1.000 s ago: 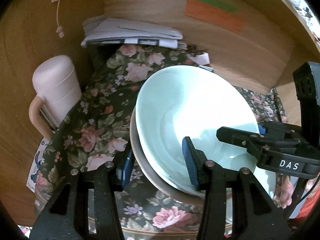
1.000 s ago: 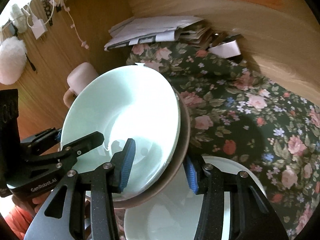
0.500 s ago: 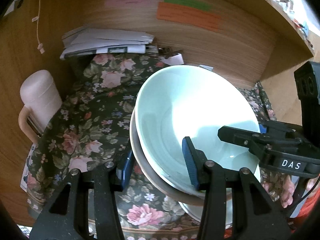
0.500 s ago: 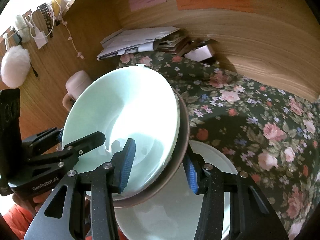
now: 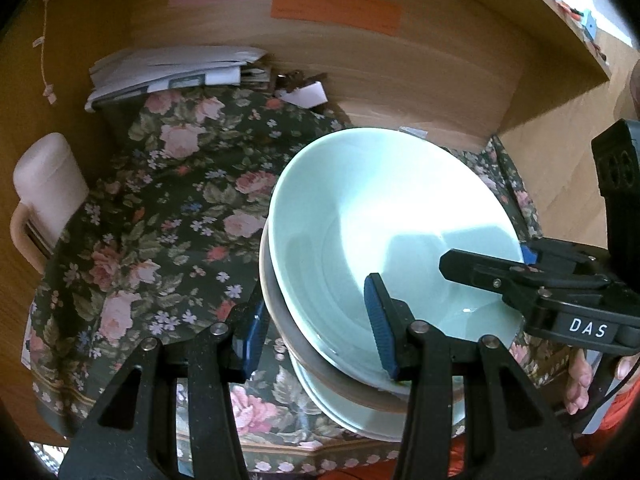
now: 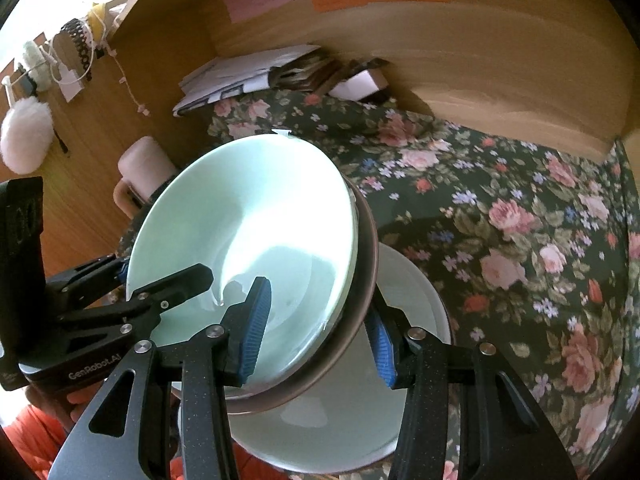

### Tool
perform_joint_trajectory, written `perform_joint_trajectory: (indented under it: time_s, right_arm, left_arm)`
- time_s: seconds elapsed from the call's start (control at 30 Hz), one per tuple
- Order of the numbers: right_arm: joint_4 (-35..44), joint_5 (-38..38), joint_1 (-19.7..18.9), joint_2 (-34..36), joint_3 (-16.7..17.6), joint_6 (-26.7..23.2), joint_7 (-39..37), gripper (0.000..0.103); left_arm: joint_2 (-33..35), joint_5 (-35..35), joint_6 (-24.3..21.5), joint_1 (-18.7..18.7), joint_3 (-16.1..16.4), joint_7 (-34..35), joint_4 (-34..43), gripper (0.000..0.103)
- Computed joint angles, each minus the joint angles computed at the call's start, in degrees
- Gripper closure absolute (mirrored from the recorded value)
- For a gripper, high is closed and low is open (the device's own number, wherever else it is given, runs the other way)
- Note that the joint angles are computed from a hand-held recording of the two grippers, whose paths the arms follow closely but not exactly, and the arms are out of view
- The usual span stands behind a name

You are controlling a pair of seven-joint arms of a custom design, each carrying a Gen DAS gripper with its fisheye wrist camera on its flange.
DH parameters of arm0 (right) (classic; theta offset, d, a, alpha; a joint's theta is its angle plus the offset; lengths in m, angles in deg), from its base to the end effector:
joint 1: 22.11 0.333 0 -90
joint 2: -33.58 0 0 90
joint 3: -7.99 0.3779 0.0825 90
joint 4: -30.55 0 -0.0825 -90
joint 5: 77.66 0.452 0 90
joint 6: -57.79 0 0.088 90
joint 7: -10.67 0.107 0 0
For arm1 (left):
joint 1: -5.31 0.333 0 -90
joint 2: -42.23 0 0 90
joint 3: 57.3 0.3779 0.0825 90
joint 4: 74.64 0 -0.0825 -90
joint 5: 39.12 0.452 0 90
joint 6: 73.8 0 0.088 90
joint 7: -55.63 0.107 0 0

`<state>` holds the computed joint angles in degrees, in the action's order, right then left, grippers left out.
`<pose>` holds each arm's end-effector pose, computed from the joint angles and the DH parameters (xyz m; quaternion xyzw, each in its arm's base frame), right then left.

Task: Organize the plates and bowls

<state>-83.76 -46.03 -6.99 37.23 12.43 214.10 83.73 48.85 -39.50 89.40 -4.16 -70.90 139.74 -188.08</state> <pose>0.6449 0.2071 0.5316 -0.7208 0.5879 -0.0824 0.3578 0.6419 -0.2661 0.5281 -0.5583 0.7429 -0.3252 0.1750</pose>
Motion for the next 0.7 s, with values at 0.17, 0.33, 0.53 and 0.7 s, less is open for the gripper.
perform_joint_trajectory:
  time_s: [0.17,0.33,0.53,0.7]
  right_arm:
    - [-1.4,0.0,-0.1,-0.7,-0.3,0.1,1.1,0.060]
    - [-2.0,0.2,-0.4,-0.8,-0.5,-0.4,1.7,0.060]
    - [-2.0,0.1,-0.7,-0.2,-0.7,-1.5,3.2,0.060]
    - [-1.7,1.8,-1.0,0.3,-0.6,-1.5,2.8,0.060]
  left_arm:
    - [0.3,-0.9,-0.6,-0.2,-0.6,1.2,0.1,0.057]
    - [0.9,-2.0,-1.2,-0.2,-1.0,2.4,0.3,0.057]
    - [1.8,-1.6,-1.7,-0.5,-1.1,2.9,0.7,0.057]
    - [2.5,-0.4,-1.6,-0.7,-1.0,1.9,1.1,0.057]
